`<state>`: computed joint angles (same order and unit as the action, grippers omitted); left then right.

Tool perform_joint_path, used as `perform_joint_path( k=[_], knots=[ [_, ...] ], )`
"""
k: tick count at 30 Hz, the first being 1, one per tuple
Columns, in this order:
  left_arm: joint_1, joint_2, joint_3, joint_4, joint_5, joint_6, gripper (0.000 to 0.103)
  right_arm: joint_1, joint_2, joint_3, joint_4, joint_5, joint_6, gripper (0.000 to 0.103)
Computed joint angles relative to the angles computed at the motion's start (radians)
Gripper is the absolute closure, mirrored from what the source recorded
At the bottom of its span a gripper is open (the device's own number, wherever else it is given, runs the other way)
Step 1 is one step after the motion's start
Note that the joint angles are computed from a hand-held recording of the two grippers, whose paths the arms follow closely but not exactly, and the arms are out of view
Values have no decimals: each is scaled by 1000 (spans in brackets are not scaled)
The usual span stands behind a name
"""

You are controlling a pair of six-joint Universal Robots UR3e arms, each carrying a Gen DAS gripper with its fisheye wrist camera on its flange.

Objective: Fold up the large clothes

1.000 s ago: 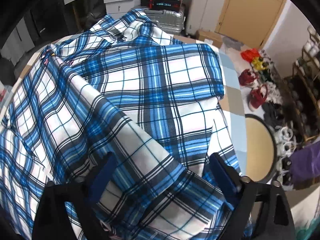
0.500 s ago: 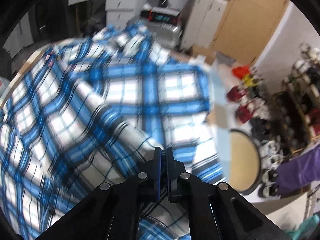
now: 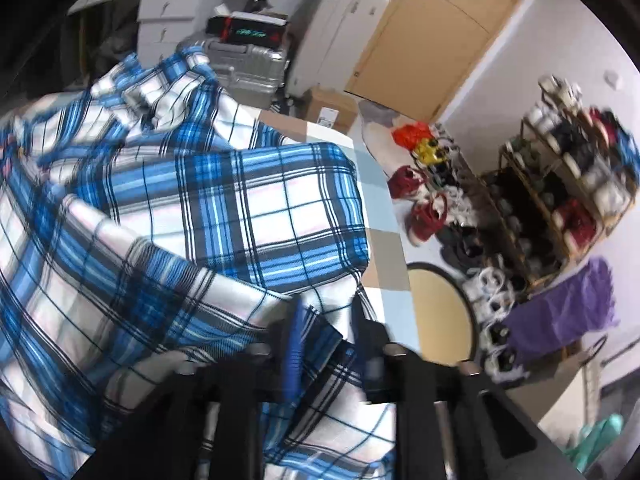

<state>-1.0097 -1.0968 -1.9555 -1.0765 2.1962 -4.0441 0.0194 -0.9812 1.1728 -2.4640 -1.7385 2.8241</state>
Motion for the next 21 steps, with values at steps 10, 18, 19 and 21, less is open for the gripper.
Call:
perform_joint_path(
  k=[10, 18, 19, 21],
  knots=[
    [60, 138, -38, -81, 32, -60, 1, 73, -84, -43, 149, 505, 71, 25],
    [119, 236, -58, -204, 151, -123, 1, 368, 319, -630, 458, 429, 57, 37],
    [155, 271, -77, -193, 127, -98, 1, 383, 380, -728, 525, 427, 39, 36],
    [228, 346, -110, -171, 74, -59, 1, 439, 450, -798, 523, 299, 10, 33]
  ],
)
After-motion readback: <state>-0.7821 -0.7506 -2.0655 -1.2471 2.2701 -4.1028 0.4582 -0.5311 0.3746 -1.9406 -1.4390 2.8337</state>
